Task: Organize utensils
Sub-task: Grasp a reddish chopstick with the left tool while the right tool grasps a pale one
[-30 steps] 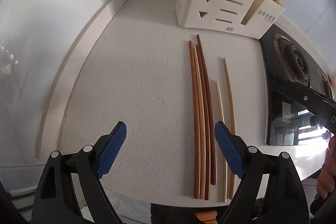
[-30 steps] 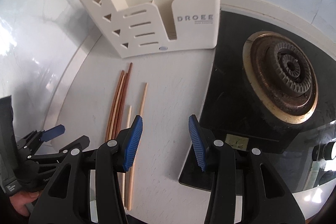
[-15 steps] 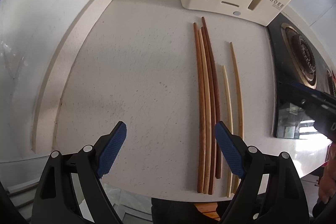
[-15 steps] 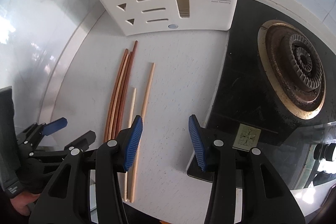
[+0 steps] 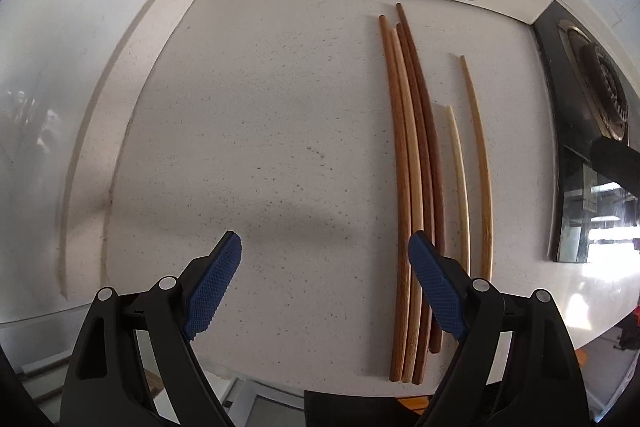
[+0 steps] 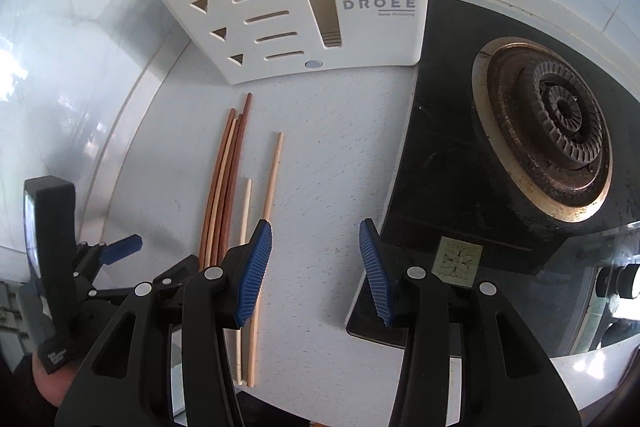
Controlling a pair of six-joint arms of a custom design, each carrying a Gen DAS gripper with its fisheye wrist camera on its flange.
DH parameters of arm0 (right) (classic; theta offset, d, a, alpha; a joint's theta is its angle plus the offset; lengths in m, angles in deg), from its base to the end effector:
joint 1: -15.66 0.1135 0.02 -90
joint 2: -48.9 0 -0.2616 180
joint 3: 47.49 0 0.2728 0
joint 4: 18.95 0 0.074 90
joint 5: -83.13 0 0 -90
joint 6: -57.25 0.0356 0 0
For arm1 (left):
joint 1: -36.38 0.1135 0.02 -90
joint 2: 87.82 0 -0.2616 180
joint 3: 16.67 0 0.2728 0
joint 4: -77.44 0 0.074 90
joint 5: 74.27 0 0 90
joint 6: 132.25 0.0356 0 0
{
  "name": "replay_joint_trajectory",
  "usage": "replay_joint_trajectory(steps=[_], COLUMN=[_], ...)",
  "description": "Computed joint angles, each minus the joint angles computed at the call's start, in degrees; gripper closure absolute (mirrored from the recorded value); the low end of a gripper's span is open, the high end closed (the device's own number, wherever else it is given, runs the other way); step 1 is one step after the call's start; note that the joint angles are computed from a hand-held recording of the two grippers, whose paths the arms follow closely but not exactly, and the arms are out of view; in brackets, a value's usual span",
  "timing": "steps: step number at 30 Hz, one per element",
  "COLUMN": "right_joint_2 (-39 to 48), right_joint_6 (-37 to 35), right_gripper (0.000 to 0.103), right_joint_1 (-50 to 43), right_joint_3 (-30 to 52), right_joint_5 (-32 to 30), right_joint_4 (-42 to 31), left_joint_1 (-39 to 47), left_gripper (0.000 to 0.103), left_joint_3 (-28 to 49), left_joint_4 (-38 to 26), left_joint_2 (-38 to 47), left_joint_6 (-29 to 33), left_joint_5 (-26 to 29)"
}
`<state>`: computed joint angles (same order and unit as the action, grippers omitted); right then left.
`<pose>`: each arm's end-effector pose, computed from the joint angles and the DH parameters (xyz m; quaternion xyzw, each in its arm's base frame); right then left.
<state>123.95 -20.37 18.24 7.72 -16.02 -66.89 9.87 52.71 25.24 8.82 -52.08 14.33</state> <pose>0.2499 0.0169 0.1726 0.0682 0.9759 0.1026 0.1803 0.2803 -0.1388 0.1407 0.1433 0.9853 -0.0171 0.0911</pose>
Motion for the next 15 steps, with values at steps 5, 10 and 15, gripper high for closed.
replay_joint_trajectory(steps=[5, 10, 15], right_joint_2=[-0.72, -0.27, -0.03], right_joint_6=[-0.56, -1.30, -1.29], right_gripper=[0.054, 0.054, 0.054], right_joint_1=[-0.57, -1.50, -1.57], right_joint_3=[-0.10, 0.28, 0.34], right_joint_5=[-0.02, -0.55, -0.98], right_joint_4=[-0.21, -0.58, -0.38], left_joint_1=[1.00, 1.05, -0.55], left_gripper=[0.019, 0.019, 0.019], left_joint_3=[0.55, 1.26, 3.85], left_joint_4=[-0.45, -0.87, -2.72], left_joint_2=[0.52, 0.82, 2.58], left_joint_6=[1.17, 1.28, 0.54], left_joint_5=[-0.27, -0.02, -0.26])
